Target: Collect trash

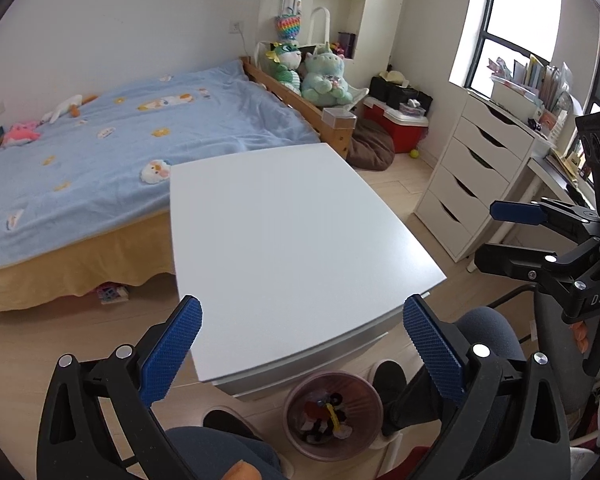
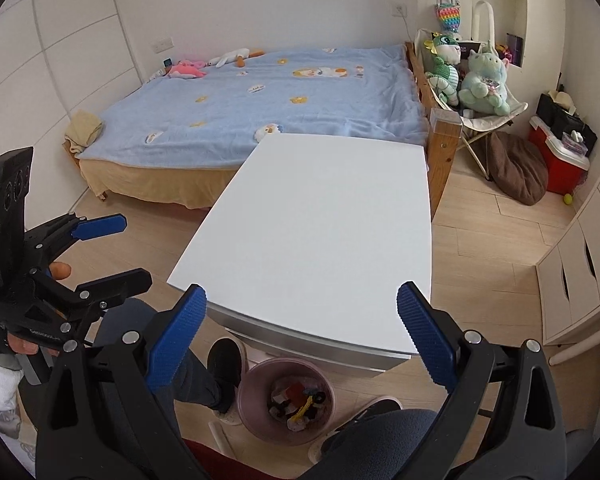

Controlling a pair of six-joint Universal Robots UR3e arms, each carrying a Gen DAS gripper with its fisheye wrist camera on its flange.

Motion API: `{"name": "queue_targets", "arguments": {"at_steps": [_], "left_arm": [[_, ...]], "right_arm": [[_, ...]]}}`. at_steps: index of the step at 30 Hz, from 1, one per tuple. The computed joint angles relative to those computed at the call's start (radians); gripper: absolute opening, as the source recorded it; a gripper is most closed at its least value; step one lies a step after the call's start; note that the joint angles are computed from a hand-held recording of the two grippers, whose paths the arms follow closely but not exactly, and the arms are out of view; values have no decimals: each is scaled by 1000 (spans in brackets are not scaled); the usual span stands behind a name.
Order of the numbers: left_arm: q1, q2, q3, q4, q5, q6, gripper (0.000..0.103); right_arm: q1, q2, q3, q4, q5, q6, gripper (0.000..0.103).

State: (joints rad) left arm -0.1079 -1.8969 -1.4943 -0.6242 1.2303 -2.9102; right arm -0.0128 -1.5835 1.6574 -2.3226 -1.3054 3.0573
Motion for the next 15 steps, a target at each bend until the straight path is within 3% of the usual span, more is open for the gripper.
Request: {"name": "queue_targets", "arguments": {"at_steps": [2,6,15], "left_arm": [[9,-13,24,-1,-6,-3,97],[48,-45,92,-75,-114,4,97],[35,-90,176,-115,-104,-13,97]], "right_arm": [[-5,17,-19,1,10,-3,95],[-10,49,-58,3,21,-12,95],[-22,89,-107,6,44,-22,95]]}}
